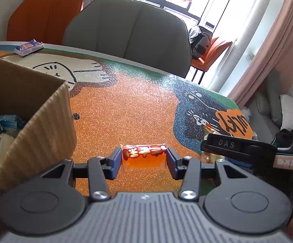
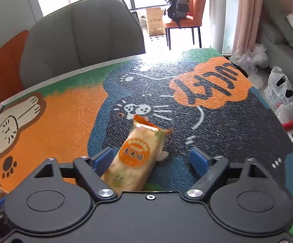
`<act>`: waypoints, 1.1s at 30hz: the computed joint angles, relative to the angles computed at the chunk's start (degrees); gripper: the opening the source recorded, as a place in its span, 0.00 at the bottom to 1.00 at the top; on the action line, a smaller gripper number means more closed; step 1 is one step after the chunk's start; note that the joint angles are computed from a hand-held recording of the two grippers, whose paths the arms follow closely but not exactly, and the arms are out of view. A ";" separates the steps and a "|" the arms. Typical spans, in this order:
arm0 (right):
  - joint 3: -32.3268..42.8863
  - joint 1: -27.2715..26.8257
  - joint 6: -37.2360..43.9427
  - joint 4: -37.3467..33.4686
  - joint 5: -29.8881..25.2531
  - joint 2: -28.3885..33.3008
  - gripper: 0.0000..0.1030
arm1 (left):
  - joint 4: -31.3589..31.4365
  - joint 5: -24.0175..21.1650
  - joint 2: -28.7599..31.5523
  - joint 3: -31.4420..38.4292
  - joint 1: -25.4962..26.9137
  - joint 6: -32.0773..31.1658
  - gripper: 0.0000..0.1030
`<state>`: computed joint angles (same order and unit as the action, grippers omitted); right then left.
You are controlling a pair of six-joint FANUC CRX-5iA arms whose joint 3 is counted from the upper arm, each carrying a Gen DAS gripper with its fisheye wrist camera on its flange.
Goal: Organize snacks
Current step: 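Grasp the orange candy packet with the left gripper while the right grasps the yellow bread bun, then carry the orange candy and yellow bread bun over the cardboard box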
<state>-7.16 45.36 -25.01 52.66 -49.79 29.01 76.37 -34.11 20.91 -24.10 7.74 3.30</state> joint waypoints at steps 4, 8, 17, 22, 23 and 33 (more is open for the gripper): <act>-1.79 0.76 0.65 0.28 -0.52 -1.24 0.46 | -0.08 -0.87 -0.90 -1.10 0.32 -0.73 0.45; -5.38 0.60 -2.44 1.77 3.09 -3.83 0.33 | 0.16 -2.23 -2.31 -2.52 0.71 -1.90 0.45; -11.26 3.18 -12.04 10.52 4.59 -8.93 0.33 | 0.12 -4.62 -7.09 -4.94 2.89 -3.25 0.45; -12.39 4.83 -14.97 14.48 5.37 -10.72 0.33 | -0.92 -8.03 -9.21 -5.56 6.37 -3.59 0.45; -12.62 5.11 -15.59 15.23 5.71 -11.15 0.33 | -1.26 -8.73 -9.53 -5.52 7.08 -3.51 0.45; -8.12 7.98 -15.38 18.85 4.99 -10.21 0.33 | -2.39 -14.63 -11.56 -4.58 13.57 -4.76 0.45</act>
<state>-15.29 53.34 -40.40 71.52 -44.80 18.80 73.99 -48.74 9.36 -28.68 21.32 -1.47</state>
